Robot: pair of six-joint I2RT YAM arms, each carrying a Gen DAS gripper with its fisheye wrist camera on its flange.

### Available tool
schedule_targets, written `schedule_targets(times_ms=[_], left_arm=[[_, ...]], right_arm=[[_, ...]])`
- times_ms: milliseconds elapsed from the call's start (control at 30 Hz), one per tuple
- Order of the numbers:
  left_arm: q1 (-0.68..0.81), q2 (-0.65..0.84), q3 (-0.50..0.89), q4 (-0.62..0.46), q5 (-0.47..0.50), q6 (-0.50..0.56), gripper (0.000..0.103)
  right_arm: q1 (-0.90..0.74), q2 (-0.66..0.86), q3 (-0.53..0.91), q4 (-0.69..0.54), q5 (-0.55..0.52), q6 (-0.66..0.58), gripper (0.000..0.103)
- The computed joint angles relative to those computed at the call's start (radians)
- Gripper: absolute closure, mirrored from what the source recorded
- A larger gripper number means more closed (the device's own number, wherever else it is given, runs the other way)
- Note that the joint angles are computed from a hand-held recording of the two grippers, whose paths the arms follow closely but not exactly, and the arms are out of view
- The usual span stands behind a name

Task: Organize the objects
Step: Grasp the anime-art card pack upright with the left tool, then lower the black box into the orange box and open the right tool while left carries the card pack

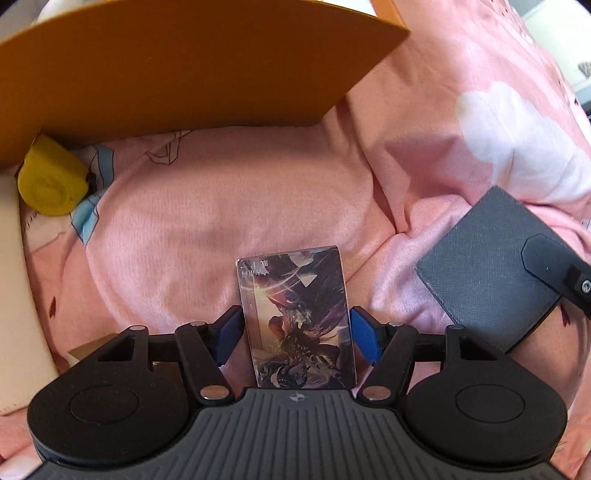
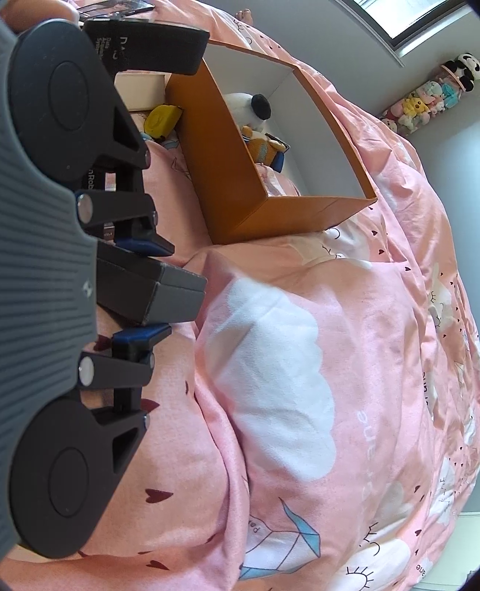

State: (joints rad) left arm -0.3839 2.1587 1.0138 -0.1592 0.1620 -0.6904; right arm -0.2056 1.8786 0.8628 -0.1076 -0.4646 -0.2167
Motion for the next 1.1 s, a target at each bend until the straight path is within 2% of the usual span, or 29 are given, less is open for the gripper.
schedule_targets(times_ms=[67, 467, 567, 833, 1100], left_arm=[[0.006, -0.01, -0.02, 0.022, 0.008, -0.003, 0.033], [0.001, -0.206, -0.209, 0.145, -0.071, 0.047, 0.035], [-0.006, -0.249, -0.202, 0.141, -0.083, 0.046, 0.035], [0.059, -0.39, -0.249, 0.191, -0.062, 0.088, 0.035], [0.221, -0.511, -0.241, 0.163, 0.034, 0.168, 0.035]], right_arm=[[0.0, 0.004, 0.001, 0.001, -0.002, -0.005, 0.061], [0.06, -0.043, -0.03, 0.025, 0.044, -0.005, 0.062], [0.083, -0.073, -0.041, 0.029, 0.052, 0.0, 0.063], [0.145, -0.175, -0.05, 0.053, 0.065, 0.039, 0.063], [0.236, -0.215, 0.019, 0.094, 0.052, 0.13, 0.063]])
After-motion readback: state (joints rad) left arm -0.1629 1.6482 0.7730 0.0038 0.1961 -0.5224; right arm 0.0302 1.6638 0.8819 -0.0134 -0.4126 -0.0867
